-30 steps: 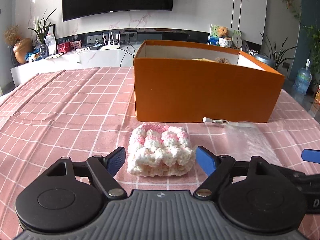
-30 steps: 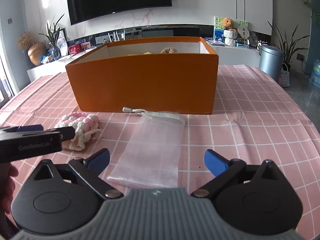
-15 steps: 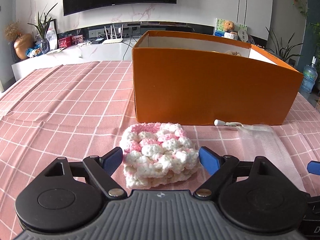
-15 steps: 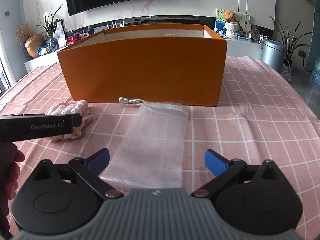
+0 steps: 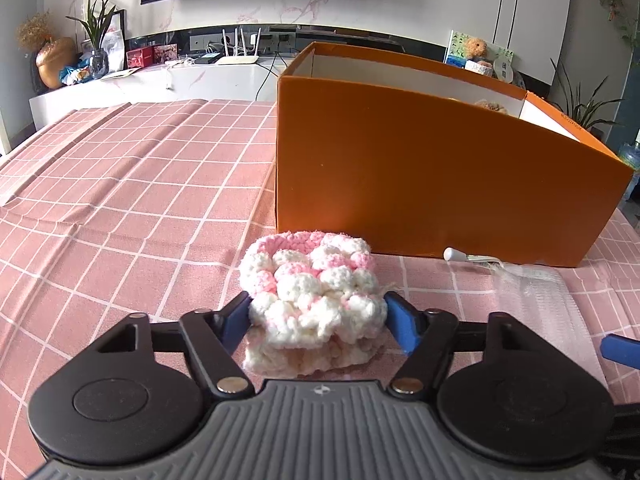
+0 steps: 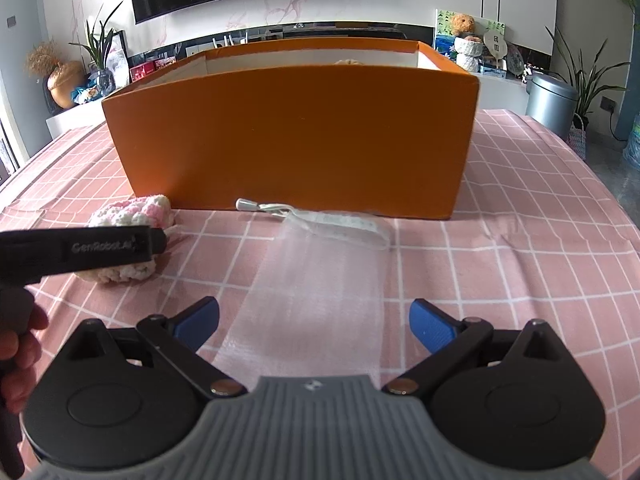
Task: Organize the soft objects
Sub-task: 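Grasp the pink-white crocheted piece with the left tool while the right tool grasps the mesh bag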
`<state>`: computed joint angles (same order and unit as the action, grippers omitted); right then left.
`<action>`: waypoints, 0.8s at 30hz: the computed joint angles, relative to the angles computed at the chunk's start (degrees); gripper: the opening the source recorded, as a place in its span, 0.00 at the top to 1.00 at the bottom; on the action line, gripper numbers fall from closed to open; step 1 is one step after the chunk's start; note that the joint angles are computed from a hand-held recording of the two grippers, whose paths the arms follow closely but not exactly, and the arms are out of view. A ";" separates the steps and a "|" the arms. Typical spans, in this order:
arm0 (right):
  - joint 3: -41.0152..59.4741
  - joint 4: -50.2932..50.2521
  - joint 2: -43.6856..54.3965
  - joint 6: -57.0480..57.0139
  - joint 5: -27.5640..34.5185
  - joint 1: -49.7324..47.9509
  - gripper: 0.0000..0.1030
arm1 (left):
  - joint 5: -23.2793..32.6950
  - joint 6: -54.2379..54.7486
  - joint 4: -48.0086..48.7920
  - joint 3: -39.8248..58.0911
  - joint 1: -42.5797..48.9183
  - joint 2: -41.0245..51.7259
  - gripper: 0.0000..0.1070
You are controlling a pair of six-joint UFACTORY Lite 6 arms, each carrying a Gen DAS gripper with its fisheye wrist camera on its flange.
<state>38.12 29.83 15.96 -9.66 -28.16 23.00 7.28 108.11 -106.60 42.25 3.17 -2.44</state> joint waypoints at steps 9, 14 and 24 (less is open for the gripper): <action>7.18 2.40 6.04 -2.59 2.26 -1.06 0.10 | 4.19 -14.50 17.29 -2.52 3.20 -5.11 0.55; 9.87 7.97 9.18 -9.11 0.20 0.83 0.21 | 7.23 -19.98 23.57 -2.36 5.67 -5.50 0.58; 12.91 6.80 10.80 -11.83 0.56 2.19 0.72 | 7.58 -22.67 25.61 -1.07 6.24 -4.29 0.53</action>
